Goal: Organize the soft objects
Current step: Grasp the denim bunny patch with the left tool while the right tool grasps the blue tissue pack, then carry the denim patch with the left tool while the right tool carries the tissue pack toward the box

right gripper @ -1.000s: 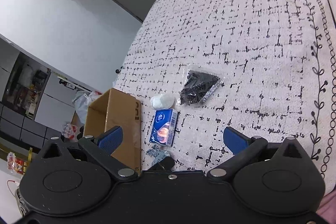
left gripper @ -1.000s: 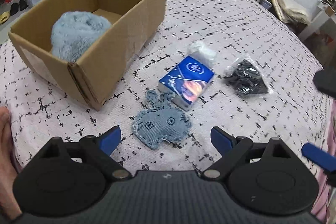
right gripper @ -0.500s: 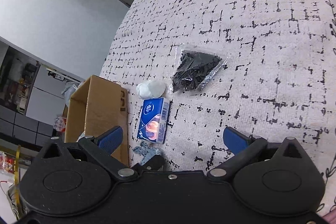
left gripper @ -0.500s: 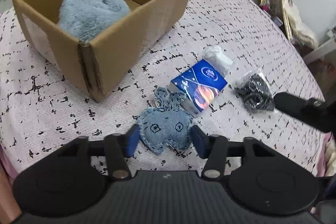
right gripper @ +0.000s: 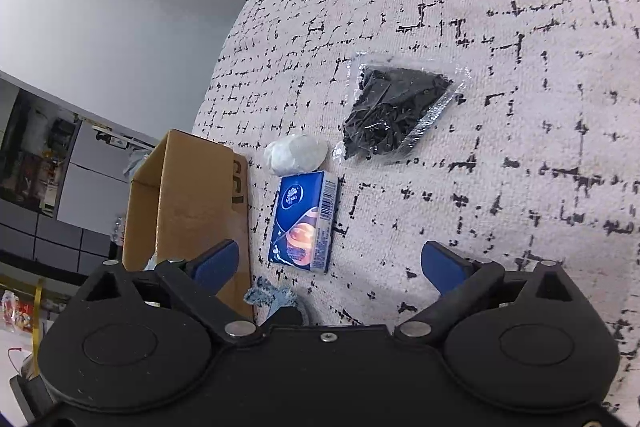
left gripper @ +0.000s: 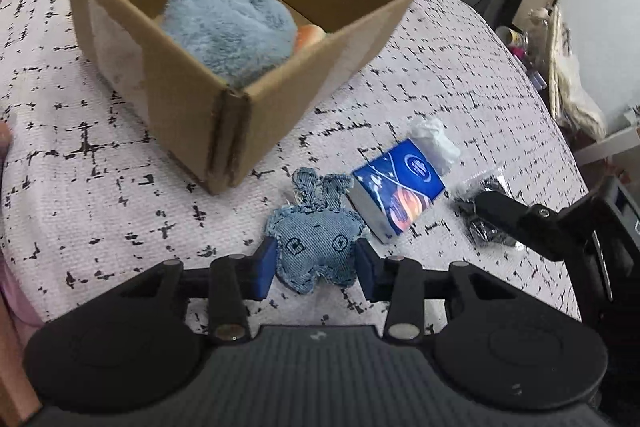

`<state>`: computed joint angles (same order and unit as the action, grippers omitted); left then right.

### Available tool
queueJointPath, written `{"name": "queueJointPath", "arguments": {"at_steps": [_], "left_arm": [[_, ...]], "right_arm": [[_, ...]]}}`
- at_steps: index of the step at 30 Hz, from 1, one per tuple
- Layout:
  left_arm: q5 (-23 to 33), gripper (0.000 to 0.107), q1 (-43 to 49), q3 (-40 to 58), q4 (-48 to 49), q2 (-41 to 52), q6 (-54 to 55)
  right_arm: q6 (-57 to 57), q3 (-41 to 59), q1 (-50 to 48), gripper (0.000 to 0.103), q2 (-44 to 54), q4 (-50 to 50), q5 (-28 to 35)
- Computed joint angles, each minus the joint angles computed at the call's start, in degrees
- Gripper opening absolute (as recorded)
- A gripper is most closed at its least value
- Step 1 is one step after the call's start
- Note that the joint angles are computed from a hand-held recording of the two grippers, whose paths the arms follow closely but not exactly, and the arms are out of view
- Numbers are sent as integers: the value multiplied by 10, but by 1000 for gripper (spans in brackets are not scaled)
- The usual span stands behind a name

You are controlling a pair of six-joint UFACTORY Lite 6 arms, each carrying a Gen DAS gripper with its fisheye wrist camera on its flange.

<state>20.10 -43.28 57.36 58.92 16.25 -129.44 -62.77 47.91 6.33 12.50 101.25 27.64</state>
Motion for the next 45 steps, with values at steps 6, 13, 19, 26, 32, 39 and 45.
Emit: {"name": "queueJointPath", "arguments": {"at_steps": [6, 13, 19, 26, 32, 39, 45], "left_arm": [[-25, 41, 21, -17, 23, -7, -28], [-78, 41, 52, -48, 94, -18, -95], [-101, 41, 66, -52, 88, -23, -66], [-92, 41, 50, -60, 32, -39, -5], [-81, 41, 48, -93, -15, -88, 44], [-46, 41, 20, -119, -78, -151, 106], [-6, 40, -21, -124, -73, -196, 94]], "right_arm": [[-52, 42, 20, 93, 63, 75, 26], [-100, 92, 66, 93, 114, 120, -10], [-141, 150, 114, 93, 153, 139, -80], [-143, 172, 156, 50, 152, 93, -185], [-116, 122, 140, 29, 105, 95, -168], [-200, 17, 143, 23, -5, 197, -155], [-215, -48, 139, 23, -119, 212, -164]]}}
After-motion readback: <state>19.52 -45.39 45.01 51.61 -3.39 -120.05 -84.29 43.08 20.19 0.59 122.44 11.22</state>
